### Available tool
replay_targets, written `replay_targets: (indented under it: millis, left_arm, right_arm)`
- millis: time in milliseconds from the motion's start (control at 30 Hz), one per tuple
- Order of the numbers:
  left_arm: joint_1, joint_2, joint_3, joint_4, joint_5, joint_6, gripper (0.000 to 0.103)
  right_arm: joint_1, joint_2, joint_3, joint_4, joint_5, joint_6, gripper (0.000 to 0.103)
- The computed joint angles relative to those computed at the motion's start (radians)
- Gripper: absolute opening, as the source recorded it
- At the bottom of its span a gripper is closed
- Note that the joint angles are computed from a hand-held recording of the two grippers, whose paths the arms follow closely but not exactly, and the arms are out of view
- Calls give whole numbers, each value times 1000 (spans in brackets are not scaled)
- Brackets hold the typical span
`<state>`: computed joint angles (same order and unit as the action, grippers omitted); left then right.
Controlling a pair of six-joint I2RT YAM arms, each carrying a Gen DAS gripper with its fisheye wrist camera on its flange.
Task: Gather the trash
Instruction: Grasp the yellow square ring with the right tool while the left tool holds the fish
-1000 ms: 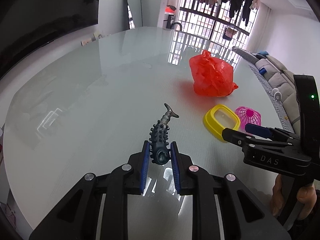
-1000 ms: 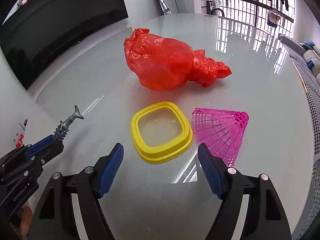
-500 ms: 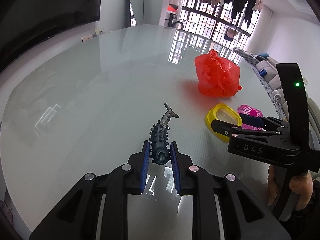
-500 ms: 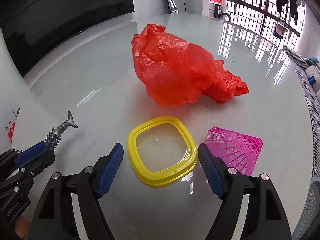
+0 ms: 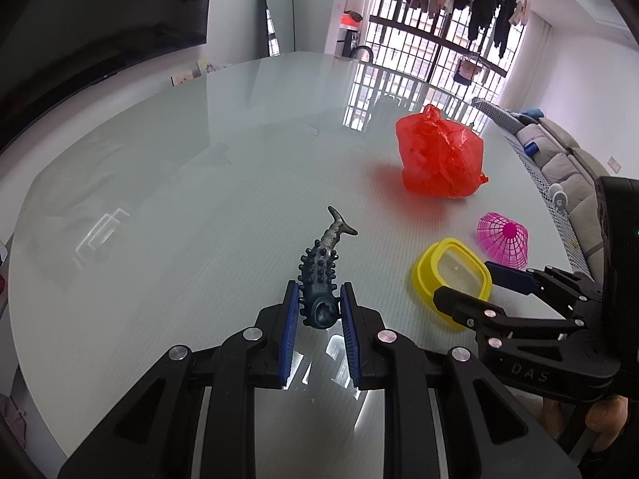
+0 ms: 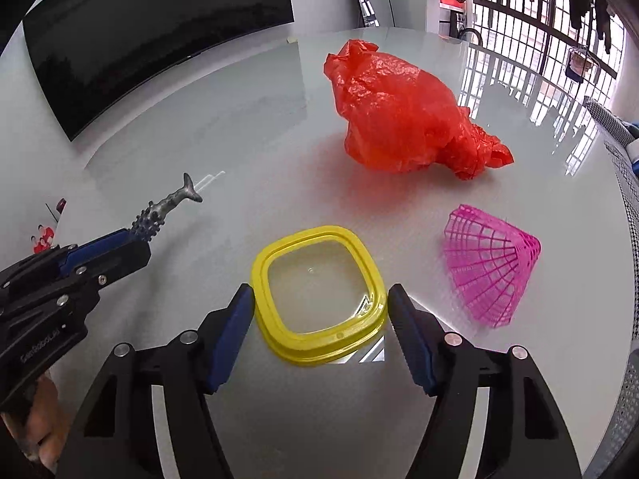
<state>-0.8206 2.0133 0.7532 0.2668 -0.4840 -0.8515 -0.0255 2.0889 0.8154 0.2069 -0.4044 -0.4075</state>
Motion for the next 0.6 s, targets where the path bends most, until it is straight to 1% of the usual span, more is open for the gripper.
replay_targets:
  millis: [133,200,233,400,567,600]
  left_arm:
    - [-2,5,2,-5,-2,-6,21]
    - [0,7,6,-8,-1,-7,21]
    - [2,8,9,-11,0,-5,21]
    - [-4,3,9,-17,-13,-9,21]
    - [-13,-6,6,-34,-24,-21,21]
    - [-13,-4,10,-36,-24,-22,21]
  right_arm:
    - [-33,-24,-68,34,-14,-28,68]
    - [-39,-21,-70,28,-30,-39,74]
    - [-38,-20,-69,27,-30,-39,74]
    - [-15,-16,-85,69,3,-29,76]
    - [15,-13,-114,133,61,-24,76]
    - [22,-11,-122,150,72,-22,74]
